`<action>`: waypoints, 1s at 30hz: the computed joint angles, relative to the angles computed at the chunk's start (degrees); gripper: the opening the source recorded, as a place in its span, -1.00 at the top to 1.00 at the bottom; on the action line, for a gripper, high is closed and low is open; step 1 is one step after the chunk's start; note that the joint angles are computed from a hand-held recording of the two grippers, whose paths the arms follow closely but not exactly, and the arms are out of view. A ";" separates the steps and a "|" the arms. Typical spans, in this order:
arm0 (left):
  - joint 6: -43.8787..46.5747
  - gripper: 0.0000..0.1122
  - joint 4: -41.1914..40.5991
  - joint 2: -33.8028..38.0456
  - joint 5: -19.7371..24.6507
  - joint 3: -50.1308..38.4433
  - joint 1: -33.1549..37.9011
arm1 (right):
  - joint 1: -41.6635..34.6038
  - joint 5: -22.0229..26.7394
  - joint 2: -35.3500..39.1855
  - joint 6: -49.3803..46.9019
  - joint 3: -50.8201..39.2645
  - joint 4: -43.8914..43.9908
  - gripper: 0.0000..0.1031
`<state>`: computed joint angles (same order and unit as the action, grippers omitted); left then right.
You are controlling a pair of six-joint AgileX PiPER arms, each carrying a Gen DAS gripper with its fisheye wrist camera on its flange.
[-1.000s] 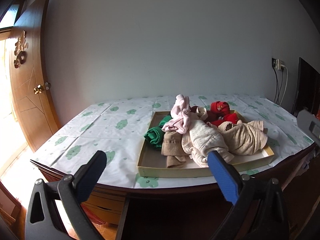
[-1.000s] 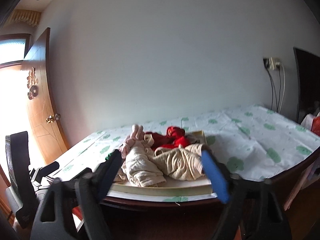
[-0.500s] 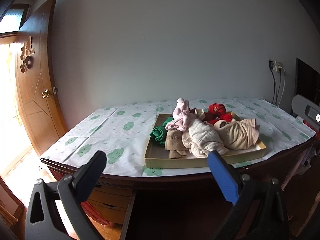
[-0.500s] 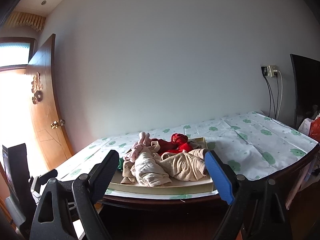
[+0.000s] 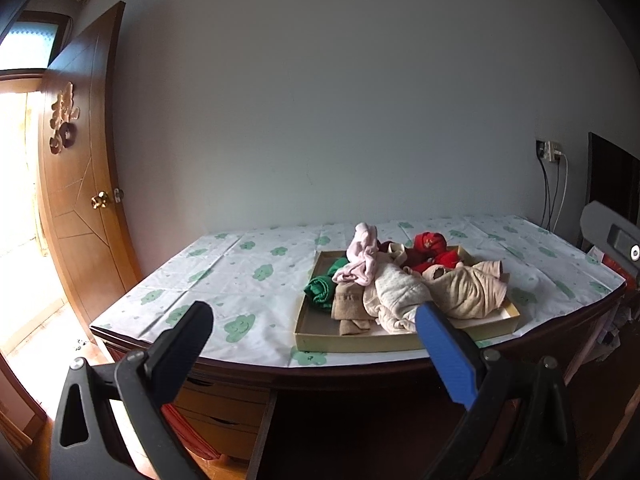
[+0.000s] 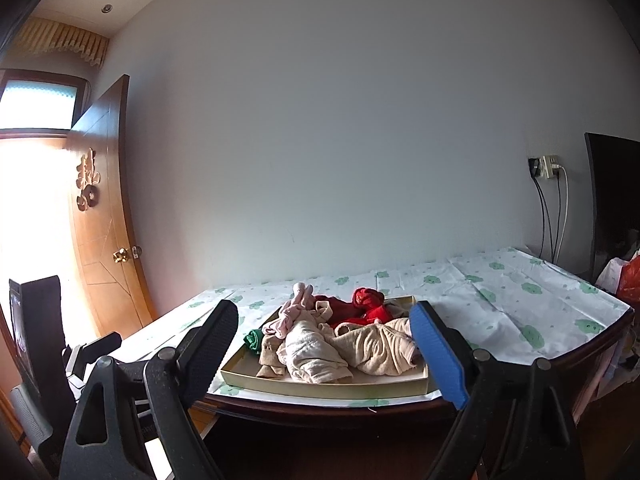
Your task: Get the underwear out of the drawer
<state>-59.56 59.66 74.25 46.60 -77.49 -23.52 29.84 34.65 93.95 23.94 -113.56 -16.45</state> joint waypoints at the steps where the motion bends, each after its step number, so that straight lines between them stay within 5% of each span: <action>1: -0.14 -0.83 0.09 -0.18 0.15 0.01 -0.31 | 0.05 0.09 -0.09 0.02 0.00 -0.10 -0.74; 30: -1.46 -0.83 2.28 -1.58 2.51 -0.11 -2.67 | 1.00 -1.64 -3.18 2.63 3.36 -4.40 -0.74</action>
<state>-61.02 61.95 72.67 49.11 -77.61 -26.19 30.84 33.01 90.78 26.57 -110.20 -20.85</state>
